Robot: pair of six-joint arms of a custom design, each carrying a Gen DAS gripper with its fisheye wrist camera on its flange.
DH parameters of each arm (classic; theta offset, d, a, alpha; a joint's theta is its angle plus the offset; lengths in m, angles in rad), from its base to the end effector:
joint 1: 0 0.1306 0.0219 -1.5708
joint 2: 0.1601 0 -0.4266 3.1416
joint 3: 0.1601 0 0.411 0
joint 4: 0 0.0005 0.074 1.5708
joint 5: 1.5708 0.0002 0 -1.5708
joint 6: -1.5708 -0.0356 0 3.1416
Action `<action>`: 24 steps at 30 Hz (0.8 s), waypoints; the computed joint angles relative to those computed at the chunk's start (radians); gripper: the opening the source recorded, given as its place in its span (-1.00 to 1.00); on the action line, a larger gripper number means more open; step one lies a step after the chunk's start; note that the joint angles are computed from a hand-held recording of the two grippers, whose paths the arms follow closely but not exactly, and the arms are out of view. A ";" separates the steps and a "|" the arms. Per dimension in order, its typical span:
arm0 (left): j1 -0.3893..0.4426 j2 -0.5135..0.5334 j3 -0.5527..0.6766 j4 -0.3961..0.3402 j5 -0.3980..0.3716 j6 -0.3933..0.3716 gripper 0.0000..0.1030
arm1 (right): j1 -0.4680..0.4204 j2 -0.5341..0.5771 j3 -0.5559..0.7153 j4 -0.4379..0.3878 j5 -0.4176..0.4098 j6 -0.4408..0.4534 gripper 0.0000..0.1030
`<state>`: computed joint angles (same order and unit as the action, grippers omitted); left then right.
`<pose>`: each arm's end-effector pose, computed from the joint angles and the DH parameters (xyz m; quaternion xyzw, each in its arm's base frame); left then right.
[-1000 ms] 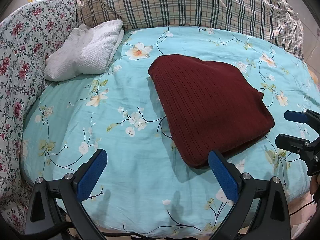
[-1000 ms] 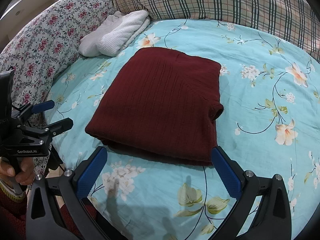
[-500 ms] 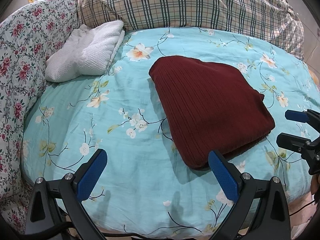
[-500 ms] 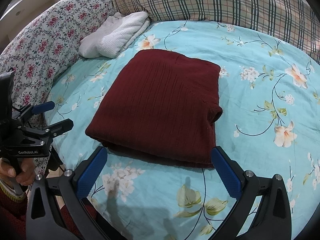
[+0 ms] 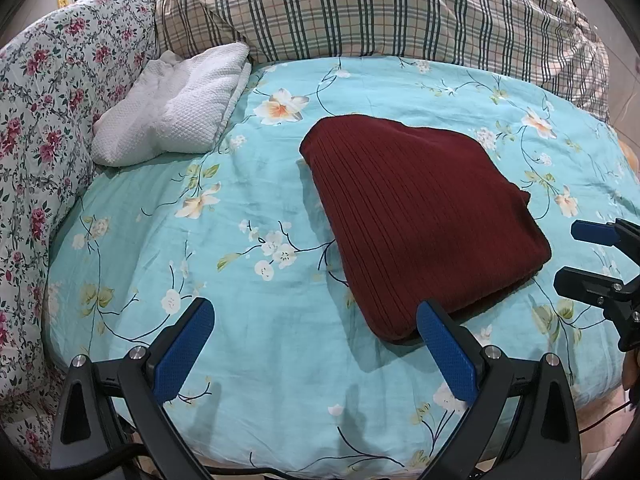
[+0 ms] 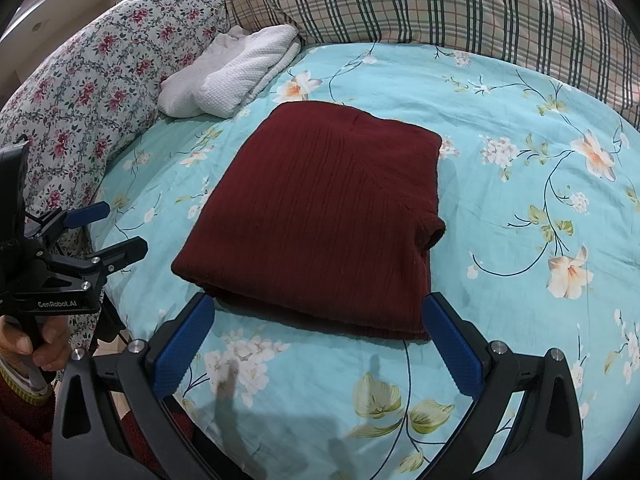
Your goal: Fold large clothes
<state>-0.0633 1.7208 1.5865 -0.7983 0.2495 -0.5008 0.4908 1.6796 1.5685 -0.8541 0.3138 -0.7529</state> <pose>0.6220 -0.0487 0.3946 0.2997 0.8940 -0.0478 0.3295 0.5389 0.2750 0.4075 0.1694 0.9286 0.0503 0.3263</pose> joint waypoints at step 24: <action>-0.017 0.049 0.072 -0.018 -0.015 0.079 0.97 | -0.037 0.021 0.025 -0.001 -0.001 0.027 1.00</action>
